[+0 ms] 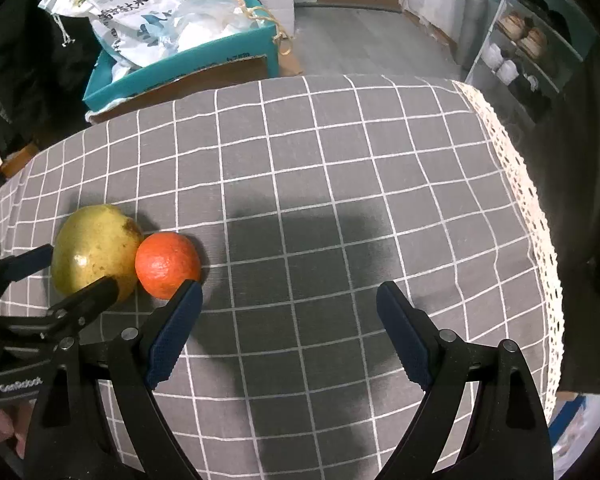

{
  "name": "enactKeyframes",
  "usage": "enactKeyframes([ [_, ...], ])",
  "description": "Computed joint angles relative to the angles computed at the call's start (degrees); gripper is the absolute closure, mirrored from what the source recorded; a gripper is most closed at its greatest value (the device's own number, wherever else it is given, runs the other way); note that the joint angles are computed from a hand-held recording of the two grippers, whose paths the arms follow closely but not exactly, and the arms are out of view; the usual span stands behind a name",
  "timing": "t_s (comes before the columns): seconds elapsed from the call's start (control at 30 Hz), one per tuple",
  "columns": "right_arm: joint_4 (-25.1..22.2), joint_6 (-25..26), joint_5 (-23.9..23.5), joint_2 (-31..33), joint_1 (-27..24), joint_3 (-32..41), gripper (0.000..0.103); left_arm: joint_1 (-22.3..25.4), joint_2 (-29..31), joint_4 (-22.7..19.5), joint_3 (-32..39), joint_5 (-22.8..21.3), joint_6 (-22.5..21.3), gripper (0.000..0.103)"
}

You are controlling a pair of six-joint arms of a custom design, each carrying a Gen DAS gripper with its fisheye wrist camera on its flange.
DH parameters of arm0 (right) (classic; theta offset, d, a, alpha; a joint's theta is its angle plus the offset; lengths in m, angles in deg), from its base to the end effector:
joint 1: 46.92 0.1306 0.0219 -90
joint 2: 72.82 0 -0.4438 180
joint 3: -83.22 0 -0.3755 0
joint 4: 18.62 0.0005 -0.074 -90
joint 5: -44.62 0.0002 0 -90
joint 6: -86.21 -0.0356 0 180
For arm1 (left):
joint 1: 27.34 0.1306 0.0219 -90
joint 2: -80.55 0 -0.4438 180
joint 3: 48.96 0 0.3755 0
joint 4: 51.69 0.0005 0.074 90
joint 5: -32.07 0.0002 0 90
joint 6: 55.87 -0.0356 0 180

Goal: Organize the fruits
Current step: 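Grasp the yellow-green pear with the left tool, then grasp the small tangerine with the right tool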

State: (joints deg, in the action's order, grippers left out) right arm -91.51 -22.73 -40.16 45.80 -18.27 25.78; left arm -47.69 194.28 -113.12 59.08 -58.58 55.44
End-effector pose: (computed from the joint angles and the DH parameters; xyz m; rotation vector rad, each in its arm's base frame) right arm 0.5706 0.3075 0.4438 -0.2109 2.7598 0.0920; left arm 0.5781 -0.2145 0.3986 -0.0263 2.7584 -0.1839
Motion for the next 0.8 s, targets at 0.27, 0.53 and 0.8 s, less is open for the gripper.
enactKeyframes([
  [0.27, 0.69, -1.45, -1.31, -0.11, -0.64, -0.78, 0.015, 0.35, -0.04, 3.53, -0.68, 4.58, -1.50, 0.034],
  [0.53, 2.04, -0.84, -2.95, -0.16, -0.26, -0.89, 0.015, 0.65, -1.74, 3.73, -2.79, 2.38, -0.62, 0.034],
  [0.8, 3.00, 2.18, -4.39, 1.56, 1.73, 1.77, 0.015, 2.82, -5.33, 3.74, -6.60, -0.65, 1.71, 0.034],
])
